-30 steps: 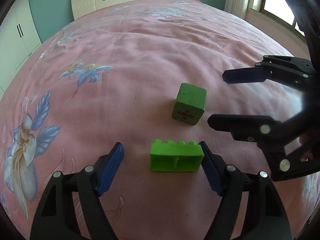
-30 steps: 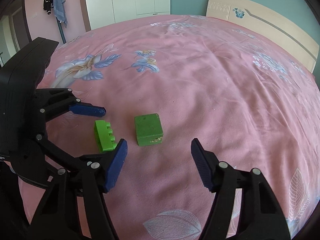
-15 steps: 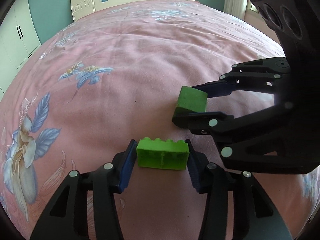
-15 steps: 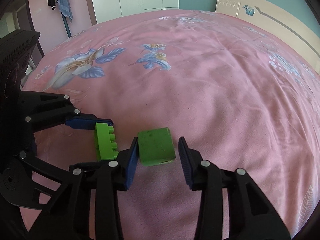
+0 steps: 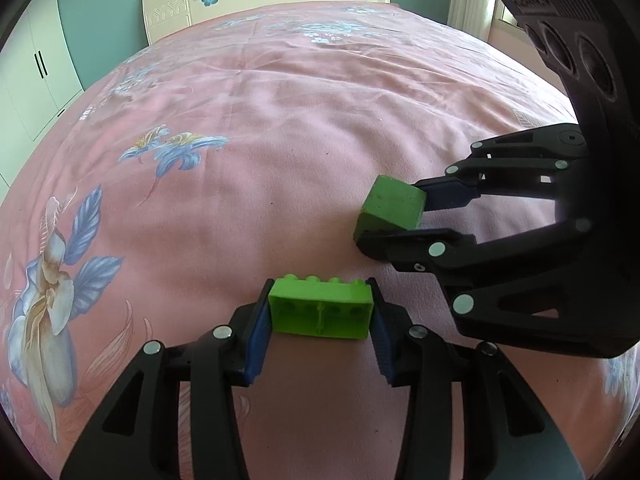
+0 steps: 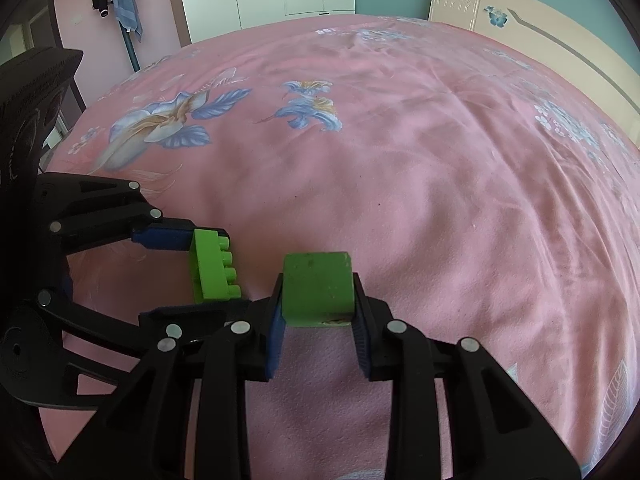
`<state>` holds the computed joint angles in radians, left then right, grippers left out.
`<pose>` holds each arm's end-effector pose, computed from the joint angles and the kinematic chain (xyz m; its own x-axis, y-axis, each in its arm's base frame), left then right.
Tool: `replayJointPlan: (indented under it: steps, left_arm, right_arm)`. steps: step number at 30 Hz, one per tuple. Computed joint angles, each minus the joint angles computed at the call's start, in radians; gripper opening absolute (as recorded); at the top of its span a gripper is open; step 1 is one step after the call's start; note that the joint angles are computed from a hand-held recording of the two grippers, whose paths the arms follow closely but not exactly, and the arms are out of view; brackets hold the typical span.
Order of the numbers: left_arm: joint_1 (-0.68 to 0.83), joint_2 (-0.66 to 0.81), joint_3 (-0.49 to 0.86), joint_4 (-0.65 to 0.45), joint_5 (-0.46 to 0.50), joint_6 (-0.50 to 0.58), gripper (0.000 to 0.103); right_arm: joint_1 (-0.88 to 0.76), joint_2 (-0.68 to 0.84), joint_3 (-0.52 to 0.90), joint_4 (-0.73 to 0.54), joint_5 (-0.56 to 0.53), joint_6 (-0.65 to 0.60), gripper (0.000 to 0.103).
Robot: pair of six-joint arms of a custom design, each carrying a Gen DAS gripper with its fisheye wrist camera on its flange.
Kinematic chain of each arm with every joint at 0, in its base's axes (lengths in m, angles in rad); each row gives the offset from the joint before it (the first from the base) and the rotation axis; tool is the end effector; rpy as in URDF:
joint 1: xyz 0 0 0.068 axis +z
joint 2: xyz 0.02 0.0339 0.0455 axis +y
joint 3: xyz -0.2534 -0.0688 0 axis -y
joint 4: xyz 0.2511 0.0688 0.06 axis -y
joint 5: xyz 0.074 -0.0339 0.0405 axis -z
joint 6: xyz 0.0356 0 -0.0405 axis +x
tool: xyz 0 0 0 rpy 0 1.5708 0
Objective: Collect trash
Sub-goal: 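Grasp the green toy brick with the left tool while the right tool grasps the green cube, then carry the green brick and green cube in both tools over the wastebasket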
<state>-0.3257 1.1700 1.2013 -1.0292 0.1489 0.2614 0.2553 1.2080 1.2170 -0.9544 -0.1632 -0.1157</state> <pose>0.2157 -0.0784 0.3229 -0.6676 0.4952 -0.5559 0.5850 0.8108 0.0197 0.2351 0.0673 0.3242 -0.7398 -0.3108 -0.5967 -0.4295 0.9009 0.0633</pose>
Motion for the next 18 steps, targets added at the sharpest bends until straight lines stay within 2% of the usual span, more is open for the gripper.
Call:
replayJointPlan:
  steps: [12,18]
  left_arm:
    - [0.004,-0.049,0.008,-0.056,0.009,0.016,0.046]
    - [0.019,-0.101,0.032,-0.131,0.026,0.044,0.046]
  right_arm:
    - [0.045,-0.135,-0.017,-0.057,0.069,0.073,0.031]
    - [0.164,-0.223,0.012,-0.149,0.184,0.157,0.031]
